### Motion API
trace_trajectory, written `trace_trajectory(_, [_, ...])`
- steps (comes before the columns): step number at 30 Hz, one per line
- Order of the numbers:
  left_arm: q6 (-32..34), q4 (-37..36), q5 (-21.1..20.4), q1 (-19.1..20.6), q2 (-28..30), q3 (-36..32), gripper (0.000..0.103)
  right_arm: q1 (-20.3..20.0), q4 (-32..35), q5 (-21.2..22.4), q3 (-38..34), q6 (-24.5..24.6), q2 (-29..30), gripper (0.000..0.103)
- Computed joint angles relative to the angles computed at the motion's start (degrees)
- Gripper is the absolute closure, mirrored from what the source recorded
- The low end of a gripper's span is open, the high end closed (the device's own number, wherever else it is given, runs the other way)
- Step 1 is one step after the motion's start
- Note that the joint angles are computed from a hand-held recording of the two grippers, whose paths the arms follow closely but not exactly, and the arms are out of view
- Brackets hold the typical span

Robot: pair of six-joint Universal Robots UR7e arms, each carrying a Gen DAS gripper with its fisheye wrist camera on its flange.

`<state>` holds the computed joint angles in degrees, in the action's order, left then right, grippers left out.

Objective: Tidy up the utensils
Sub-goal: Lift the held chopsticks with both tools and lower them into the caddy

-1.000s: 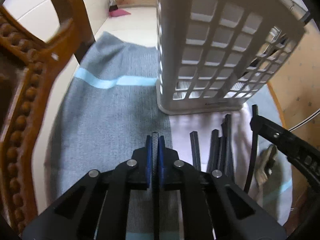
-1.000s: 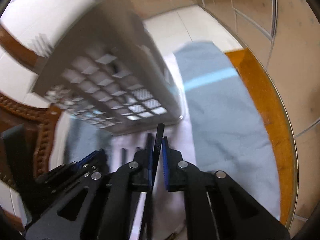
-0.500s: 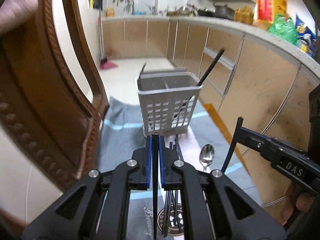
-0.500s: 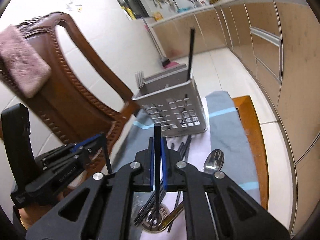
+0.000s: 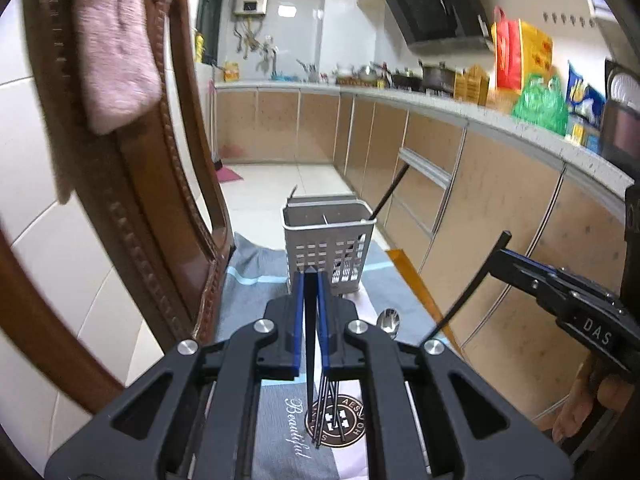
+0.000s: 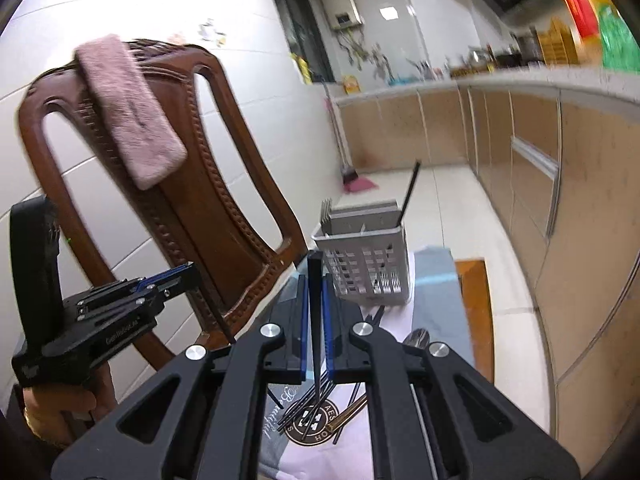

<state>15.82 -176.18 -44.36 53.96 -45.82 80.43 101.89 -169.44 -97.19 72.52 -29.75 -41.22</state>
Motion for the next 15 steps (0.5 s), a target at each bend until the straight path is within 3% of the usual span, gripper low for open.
trace_trajectory(4, [-0.8, -4.6, -0.3, -0.2, -1.5, 3.6, 0.096, -1.0, -4.8, 3.6, 5.6, -2.8, -2.6, 0.096])
trace_trajectory(9, [-0.6, -6.5, -0.3, 0.4, -1.1, 4.8, 0.096, -2.8, -6.9, 5.8, 8.7, -1.0, -3.9, 0.096])
trace_trajectory(15, [-0.2, -6.1, 0.0, 0.3, -0.2, 4.2, 0.096, -2.9, -6.4, 5.2, 8.5, 0.1, -4.1, 0.096])
